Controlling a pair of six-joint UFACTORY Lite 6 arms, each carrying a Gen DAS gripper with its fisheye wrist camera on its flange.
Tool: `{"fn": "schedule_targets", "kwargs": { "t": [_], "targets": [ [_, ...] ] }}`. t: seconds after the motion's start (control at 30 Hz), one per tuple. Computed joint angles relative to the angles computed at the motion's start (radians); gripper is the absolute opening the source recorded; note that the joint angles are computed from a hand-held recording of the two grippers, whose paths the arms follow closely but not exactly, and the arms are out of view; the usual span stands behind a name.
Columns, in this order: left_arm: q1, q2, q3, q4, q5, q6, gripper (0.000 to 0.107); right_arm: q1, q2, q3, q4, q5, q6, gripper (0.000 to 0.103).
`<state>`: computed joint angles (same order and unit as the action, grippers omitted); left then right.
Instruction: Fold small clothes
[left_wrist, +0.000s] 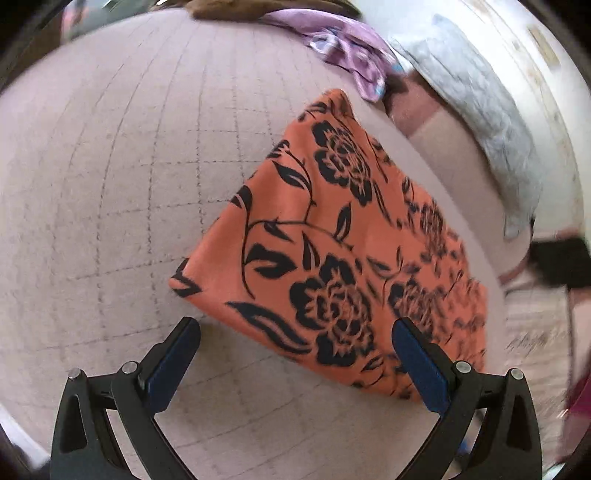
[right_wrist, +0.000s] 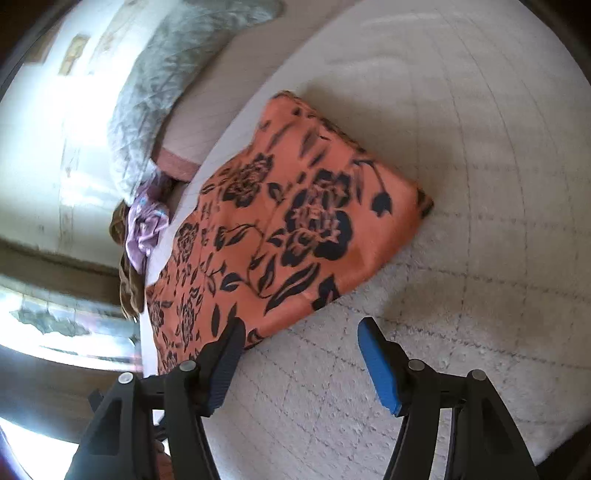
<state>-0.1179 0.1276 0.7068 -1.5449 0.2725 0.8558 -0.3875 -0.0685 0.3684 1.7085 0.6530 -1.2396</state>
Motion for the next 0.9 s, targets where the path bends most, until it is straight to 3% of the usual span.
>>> {"fn": "schedule_targets", "kwargs": {
  "t": [0.13,0.23,0.4,0.53,0.57,0.6,0.63,0.73,0.9],
  "targets": [
    [0.000,0.044,0.035,-0.186,-0.005,0.131,0.101,-0.027,0.105,0.026,0.141,0.060,-0.116,0.068],
    [-0.031,0.090,0.075,-0.376,-0.065,0.276,0.087,-0.020,0.189,0.069,0.239,0.086,-0.193,0.068],
    [-0.057,0.167,0.126,-0.645,-0.115,0.534,0.043,0.034,0.251,0.120,0.396,0.073,-0.303,0.068],
    [-0.036,0.185,0.129,-0.731,-0.089,0.629,0.034,0.072,0.290,0.154,0.519,0.061,-0.401,0.068],
    [-0.039,0.192,0.137,-0.737,-0.092,0.638,0.031,0.091,0.292,0.160,0.562,0.047,-0.440,0.065],
    [-0.040,0.195,0.140,-0.749,-0.093,0.656,0.028,0.112,0.295,0.167,0.615,0.023,-0.489,0.051],
    [-0.040,0.196,0.142,-0.757,-0.089,0.665,0.027,0.136,0.317,0.189,0.662,-0.015,-0.535,0.024],
    [-0.036,0.187,0.137,-0.759,-0.077,0.671,0.024,0.166,0.318,0.173,0.783,-0.005,-0.625,0.019],
    [-0.044,0.121,0.097,-0.780,-0.084,0.721,0.021,0.235,0.133,0.093,0.929,-0.082,-0.767,0.015]
  ]
}}
